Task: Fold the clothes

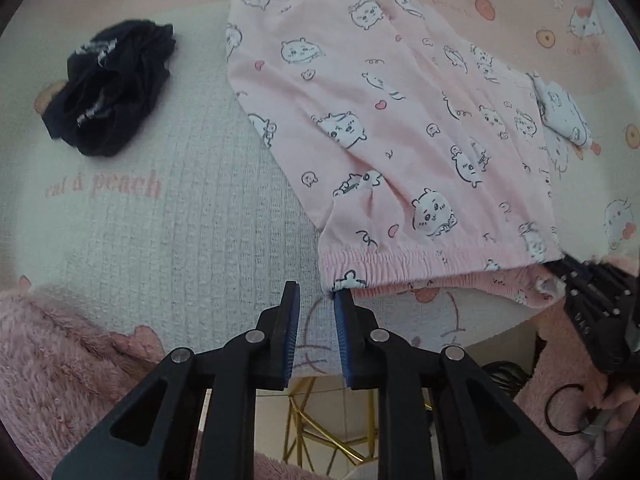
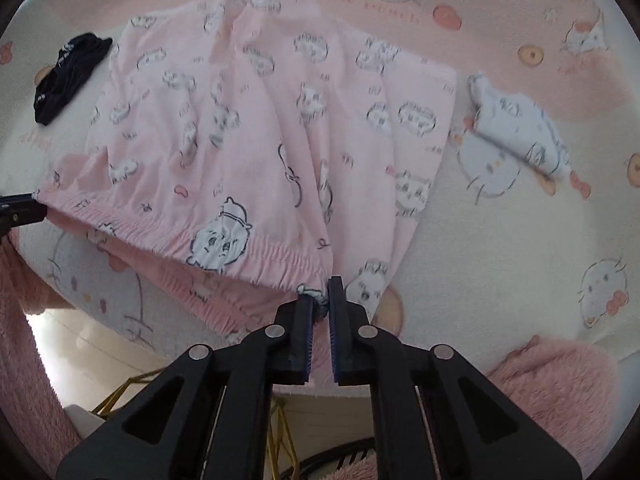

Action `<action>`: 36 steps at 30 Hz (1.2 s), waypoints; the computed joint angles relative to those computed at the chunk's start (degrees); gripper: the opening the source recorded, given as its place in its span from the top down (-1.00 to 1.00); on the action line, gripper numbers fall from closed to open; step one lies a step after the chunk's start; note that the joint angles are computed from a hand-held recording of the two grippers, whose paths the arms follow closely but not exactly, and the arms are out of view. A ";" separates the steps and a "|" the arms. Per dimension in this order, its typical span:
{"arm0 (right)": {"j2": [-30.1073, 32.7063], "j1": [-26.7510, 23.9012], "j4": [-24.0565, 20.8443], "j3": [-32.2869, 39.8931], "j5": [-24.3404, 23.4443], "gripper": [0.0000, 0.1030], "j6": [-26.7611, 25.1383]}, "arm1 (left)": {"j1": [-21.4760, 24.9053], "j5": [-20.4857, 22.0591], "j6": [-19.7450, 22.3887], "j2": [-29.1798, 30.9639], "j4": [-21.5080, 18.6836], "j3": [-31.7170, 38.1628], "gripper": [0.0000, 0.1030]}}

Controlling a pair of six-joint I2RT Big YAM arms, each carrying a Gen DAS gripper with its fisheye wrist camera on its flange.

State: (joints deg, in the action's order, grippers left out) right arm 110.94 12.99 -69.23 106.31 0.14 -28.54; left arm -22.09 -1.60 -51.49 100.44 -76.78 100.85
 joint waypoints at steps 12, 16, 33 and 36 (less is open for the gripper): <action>5.25 -6.85 -17.16 15.40 -29.15 0.40 5.62 | 0.64 -1.16 7.32 -2.94 6.00 -0.46 0.13; 6.78 -6.29 -12.33 15.04 -16.09 0.40 11.06 | 0.90 -2.20 10.91 5.21 -2.14 5.96 0.13; 2.57 -3.96 -7.95 2.67 -14.13 0.35 2.16 | -0.61 -0.84 12.40 4.87 5.16 4.45 0.13; 3.35 -3.96 -8.58 3.33 -13.96 0.35 3.20 | -0.77 -2.63 13.84 10.66 -3.26 10.47 0.10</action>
